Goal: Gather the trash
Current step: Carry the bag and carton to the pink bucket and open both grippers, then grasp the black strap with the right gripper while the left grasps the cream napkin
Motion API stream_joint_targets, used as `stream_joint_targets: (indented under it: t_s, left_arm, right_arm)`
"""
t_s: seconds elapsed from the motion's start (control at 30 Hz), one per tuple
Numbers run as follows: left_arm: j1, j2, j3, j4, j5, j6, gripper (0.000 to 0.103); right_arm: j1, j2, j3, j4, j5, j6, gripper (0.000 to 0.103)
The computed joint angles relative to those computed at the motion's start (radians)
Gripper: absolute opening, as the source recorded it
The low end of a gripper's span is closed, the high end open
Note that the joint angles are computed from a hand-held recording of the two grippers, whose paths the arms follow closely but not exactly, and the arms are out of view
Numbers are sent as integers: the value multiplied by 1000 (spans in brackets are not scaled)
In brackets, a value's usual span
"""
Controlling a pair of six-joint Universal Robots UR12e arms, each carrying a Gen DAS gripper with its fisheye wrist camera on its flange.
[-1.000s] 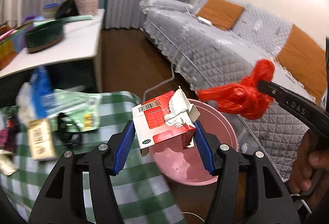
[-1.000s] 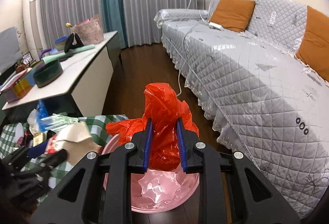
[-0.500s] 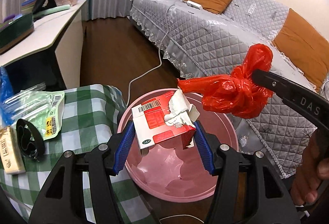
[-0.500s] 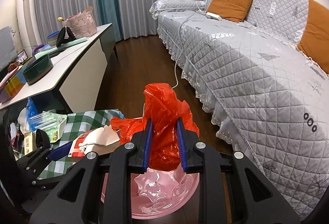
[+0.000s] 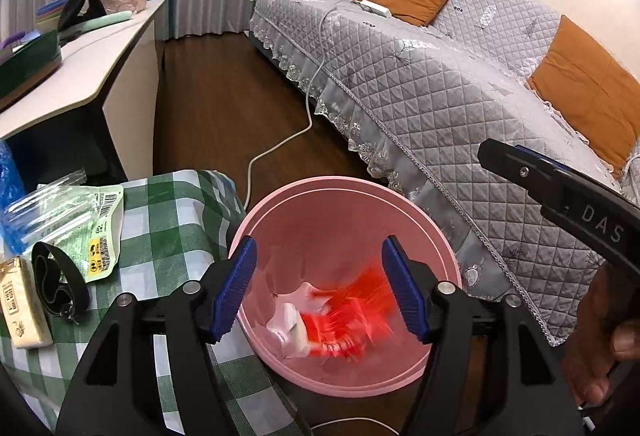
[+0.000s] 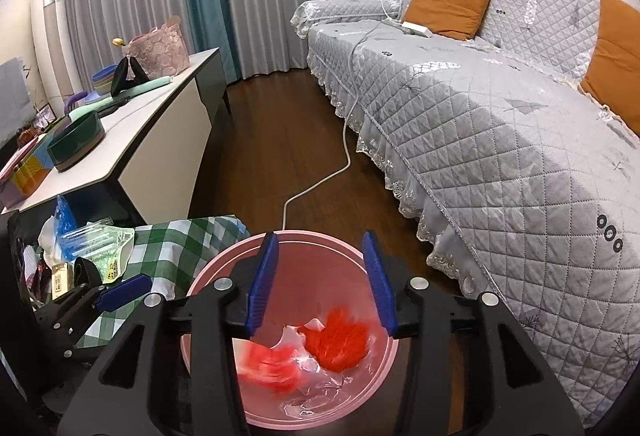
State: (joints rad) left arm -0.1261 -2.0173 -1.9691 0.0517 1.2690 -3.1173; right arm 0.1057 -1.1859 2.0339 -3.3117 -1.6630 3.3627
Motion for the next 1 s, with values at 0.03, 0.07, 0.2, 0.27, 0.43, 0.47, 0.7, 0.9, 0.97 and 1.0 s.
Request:
stream_joint_targets:
  t_s: [0.03,0.07,0.2,0.27,0.43,0.47,0.7,0.9,0.97,1.0]
  left_arm:
    - [1,3,-2,2,-1,-1,64]
    - [2,5,-5,3,-1,-2,64]
    - [12,27,-24,14,-7,-3,64]
    - [19,42,-36,24,-8,-4,64]
    - [53,109,-100,65,-17,-1,64]
    - [61,120,-111,72,-18,2,63]
    - [155,227,-220,118,-35,13,63]
    - [261,309,-293,122,-44,39,63]
    - [292,328,-308,118,-46,41,63]
    - [310,337,-317,120,-42,41,63]
  right_arm:
    - [-1,-1,1,-3,1,4,45]
    - [-1,-1,1,-4,1,7,45]
    - [2,-4,3,-24,1,17,45]
    - [4,-6,5,-40,7,21,45]
    - [24,-12,8,-94,15,7,45]
    - [29,-13,9,-103,19,4,45]
    - [75,-21,7,-132,35,-28,45]
    - [111,-25,1,-153,90,-50,37]
    - [121,-23,-4,-163,111,-55,32]
    - [128,-20,-10,-167,122,-56,29]
